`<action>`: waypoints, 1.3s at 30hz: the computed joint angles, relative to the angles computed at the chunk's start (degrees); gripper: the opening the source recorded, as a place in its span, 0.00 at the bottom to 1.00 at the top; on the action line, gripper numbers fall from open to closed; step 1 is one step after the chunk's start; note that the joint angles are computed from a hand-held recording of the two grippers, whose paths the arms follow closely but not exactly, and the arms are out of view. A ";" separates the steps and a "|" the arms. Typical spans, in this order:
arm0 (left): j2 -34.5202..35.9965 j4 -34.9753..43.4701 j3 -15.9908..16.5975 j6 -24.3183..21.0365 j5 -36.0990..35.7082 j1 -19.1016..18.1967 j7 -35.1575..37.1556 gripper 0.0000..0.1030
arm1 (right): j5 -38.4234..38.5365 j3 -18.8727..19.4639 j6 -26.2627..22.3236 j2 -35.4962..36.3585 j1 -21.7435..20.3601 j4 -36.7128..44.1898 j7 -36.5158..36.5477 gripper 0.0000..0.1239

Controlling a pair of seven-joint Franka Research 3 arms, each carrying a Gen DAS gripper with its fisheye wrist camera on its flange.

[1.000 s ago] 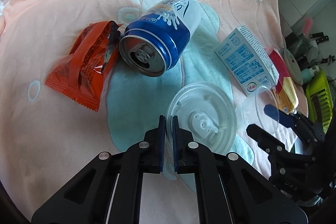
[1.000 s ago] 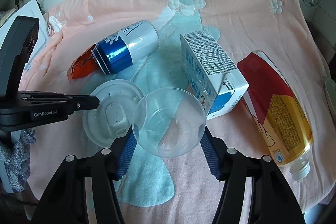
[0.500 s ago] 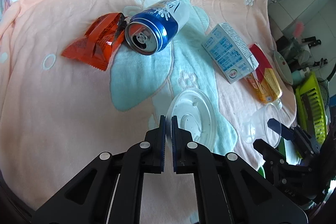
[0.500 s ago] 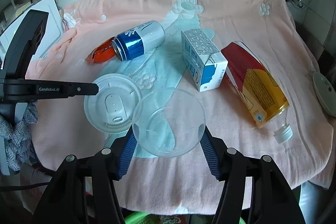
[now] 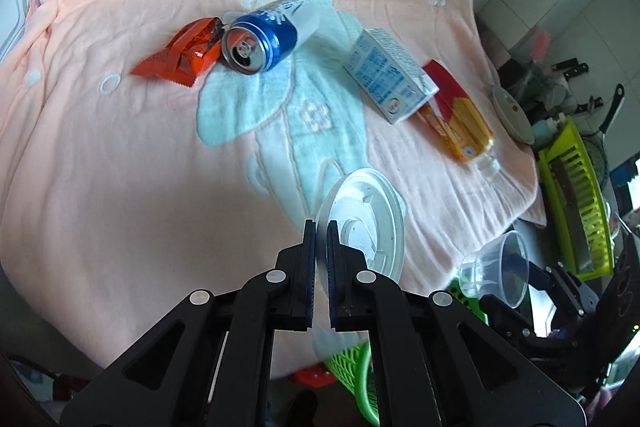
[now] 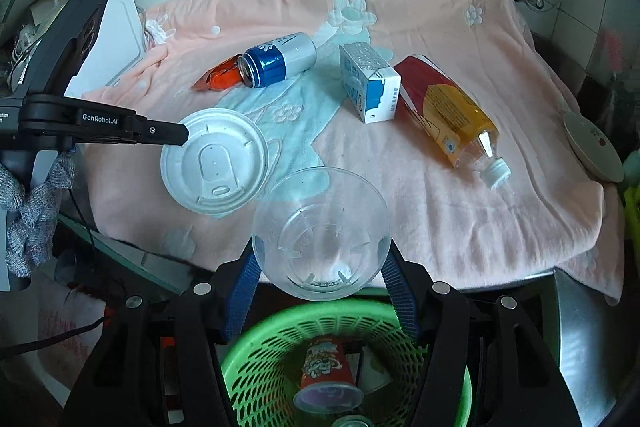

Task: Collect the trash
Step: 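Carry the clear cup and white lid over the wastebasket and open both grippers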

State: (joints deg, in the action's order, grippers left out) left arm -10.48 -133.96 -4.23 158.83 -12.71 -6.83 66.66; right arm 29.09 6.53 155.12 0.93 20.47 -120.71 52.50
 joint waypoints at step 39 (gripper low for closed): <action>2.13 -1.90 -7.33 0.35 -1.82 -13.79 -2.11 0.05 | -2.30 -6.37 0.81 -21.41 -5.21 -26.85 2.21 0.47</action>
State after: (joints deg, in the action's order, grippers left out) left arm -8.35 -135.87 -11.57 159.18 -14.52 -20.61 64.55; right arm 26.79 0.17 155.94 -20.48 15.26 -147.55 54.72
